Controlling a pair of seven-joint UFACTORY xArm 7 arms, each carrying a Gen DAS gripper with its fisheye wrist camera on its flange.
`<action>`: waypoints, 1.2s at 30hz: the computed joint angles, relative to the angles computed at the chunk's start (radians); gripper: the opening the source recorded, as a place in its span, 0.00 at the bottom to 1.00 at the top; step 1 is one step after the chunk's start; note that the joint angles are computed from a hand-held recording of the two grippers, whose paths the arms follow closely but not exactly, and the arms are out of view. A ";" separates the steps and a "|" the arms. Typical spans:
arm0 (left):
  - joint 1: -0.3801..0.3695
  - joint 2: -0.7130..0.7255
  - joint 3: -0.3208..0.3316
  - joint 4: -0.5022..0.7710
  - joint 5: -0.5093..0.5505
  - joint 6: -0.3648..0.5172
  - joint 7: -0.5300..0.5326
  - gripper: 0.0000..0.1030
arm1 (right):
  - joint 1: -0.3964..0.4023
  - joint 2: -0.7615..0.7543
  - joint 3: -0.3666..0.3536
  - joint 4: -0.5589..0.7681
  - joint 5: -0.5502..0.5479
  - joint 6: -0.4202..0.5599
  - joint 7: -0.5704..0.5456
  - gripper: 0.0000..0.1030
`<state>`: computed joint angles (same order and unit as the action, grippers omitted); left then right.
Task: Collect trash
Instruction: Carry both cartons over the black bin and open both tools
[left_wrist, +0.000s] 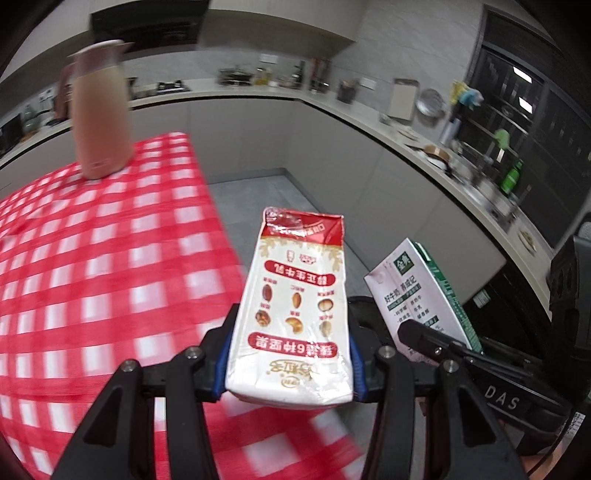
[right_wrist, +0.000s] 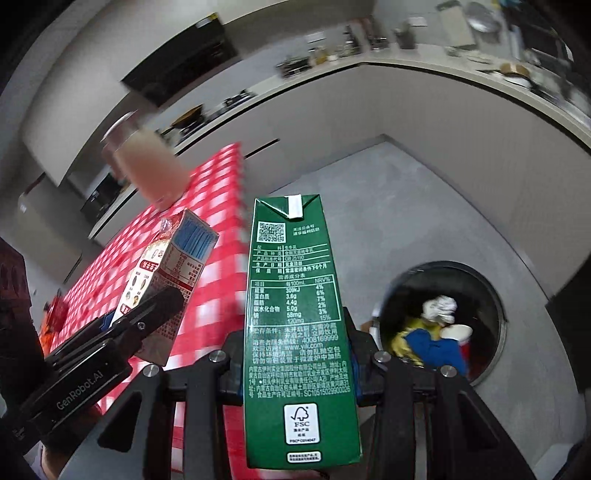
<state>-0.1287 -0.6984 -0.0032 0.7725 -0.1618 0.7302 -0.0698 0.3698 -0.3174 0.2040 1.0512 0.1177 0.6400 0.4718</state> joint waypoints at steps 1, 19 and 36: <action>-0.011 0.010 -0.006 0.006 -0.007 -0.001 0.000 0.50 | -0.006 -0.016 -0.007 -0.016 -0.001 0.002 0.002 0.40; -0.130 0.212 -0.105 0.086 -0.043 -0.043 -0.072 0.50 | -0.140 -0.168 -0.113 -0.214 0.001 0.023 -0.057 0.40; -0.124 0.337 -0.168 0.065 0.094 -0.085 -0.311 0.50 | -0.186 -0.002 -0.174 -0.213 0.087 -0.032 -0.282 0.40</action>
